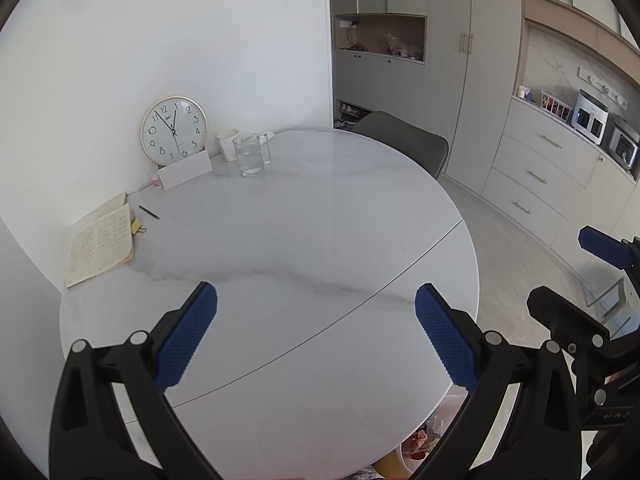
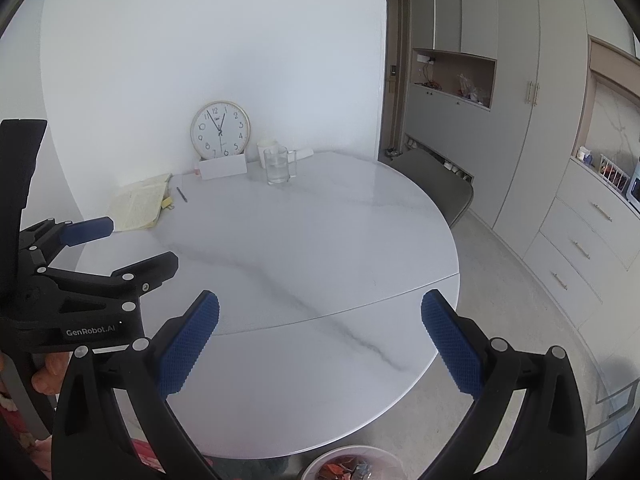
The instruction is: Collect trash
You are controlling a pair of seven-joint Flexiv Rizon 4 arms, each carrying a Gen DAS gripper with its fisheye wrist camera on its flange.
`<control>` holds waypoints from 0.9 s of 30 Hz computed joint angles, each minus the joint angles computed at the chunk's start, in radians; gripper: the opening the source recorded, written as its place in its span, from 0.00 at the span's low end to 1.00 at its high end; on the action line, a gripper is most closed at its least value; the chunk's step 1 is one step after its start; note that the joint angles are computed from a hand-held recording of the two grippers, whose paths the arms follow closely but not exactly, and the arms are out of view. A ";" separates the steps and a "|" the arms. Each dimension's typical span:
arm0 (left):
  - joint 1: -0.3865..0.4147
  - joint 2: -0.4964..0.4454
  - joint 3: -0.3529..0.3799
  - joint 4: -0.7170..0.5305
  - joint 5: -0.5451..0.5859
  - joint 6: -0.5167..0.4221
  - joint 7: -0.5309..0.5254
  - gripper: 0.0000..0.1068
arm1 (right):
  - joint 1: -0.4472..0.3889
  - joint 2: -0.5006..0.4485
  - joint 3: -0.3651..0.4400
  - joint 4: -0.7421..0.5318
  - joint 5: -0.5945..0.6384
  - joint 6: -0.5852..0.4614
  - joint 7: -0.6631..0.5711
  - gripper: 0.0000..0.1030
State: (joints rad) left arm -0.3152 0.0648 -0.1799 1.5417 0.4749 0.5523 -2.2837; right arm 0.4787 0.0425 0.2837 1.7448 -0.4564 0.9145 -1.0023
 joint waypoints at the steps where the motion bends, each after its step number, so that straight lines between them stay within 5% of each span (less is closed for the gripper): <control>1: 0.002 -0.002 0.001 -0.002 -0.002 -0.004 -0.002 0.89 | 0.001 -0.001 0.001 -0.002 0.000 -0.003 -0.001 0.98; 27: -0.001 -0.042 0.025 -0.019 -0.044 0.027 0.059 0.89 | 0.000 -0.019 -0.007 -0.015 -0.035 -0.045 0.040 0.98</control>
